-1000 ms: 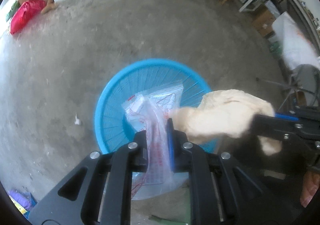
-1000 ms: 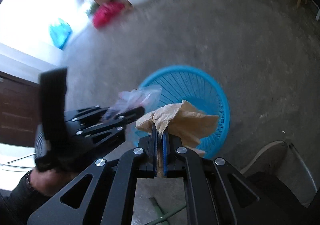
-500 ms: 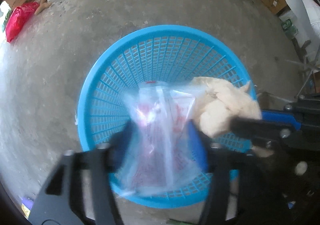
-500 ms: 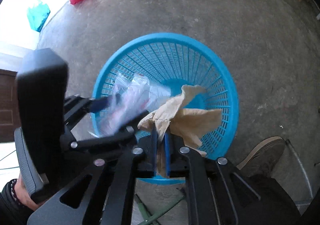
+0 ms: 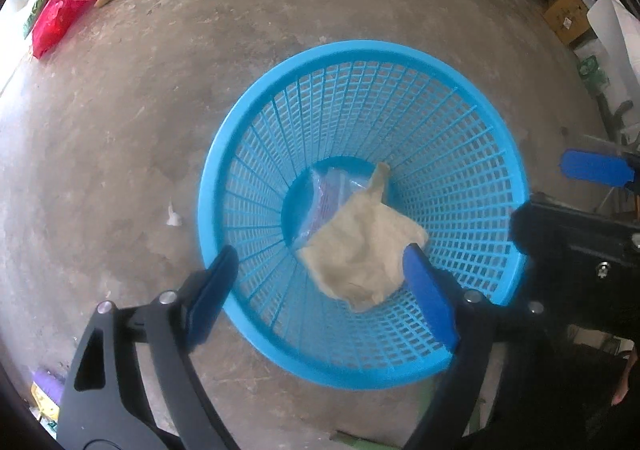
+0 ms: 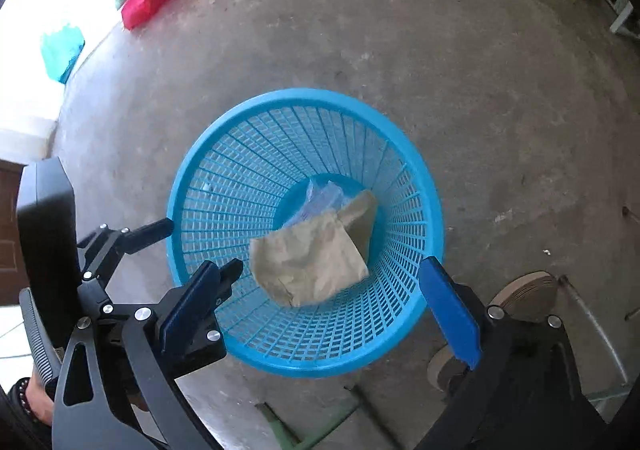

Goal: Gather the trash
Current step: 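Open both tools to drop the bag and paper into the basket, then move both open tools back toward the table items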

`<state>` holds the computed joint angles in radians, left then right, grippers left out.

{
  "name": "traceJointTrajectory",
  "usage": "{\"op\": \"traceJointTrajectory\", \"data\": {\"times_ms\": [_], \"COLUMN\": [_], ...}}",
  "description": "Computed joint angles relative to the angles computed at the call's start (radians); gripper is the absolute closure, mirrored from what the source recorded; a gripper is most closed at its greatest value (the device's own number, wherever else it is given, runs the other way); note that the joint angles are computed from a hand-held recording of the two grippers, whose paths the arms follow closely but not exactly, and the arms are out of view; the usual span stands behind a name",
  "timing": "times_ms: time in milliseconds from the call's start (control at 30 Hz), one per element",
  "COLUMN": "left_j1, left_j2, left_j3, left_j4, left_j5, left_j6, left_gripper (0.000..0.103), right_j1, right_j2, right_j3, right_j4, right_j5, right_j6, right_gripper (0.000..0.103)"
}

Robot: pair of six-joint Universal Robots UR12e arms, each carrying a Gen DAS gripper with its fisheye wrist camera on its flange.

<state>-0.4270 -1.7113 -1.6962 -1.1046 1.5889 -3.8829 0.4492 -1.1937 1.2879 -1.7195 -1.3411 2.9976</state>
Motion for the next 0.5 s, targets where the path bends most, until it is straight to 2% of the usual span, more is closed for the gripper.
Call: {"op": "traceJointTrajectory", "data": {"times_ms": [200, 500], "left_j1": [-0.010, -0.035], "left_j2": [0.002, 0.022], "left_j3": [0.006, 0.020], "left_j4": [-0.006, -0.024], "left_j5": [0.001, 0.026], "left_j6": [-0.010, -0.027], "left_gripper": [0.023, 0.023], "right_j1": [0.003, -0.005], "right_j2": [-0.014, -0.056], "right_j3": [0.014, 0.040], "right_j4": [-0.034, -0.109], "right_j5": [-0.048, -0.063], "right_j6": [-0.002, 0.023], "right_gripper": [0.006, 0.006]}}
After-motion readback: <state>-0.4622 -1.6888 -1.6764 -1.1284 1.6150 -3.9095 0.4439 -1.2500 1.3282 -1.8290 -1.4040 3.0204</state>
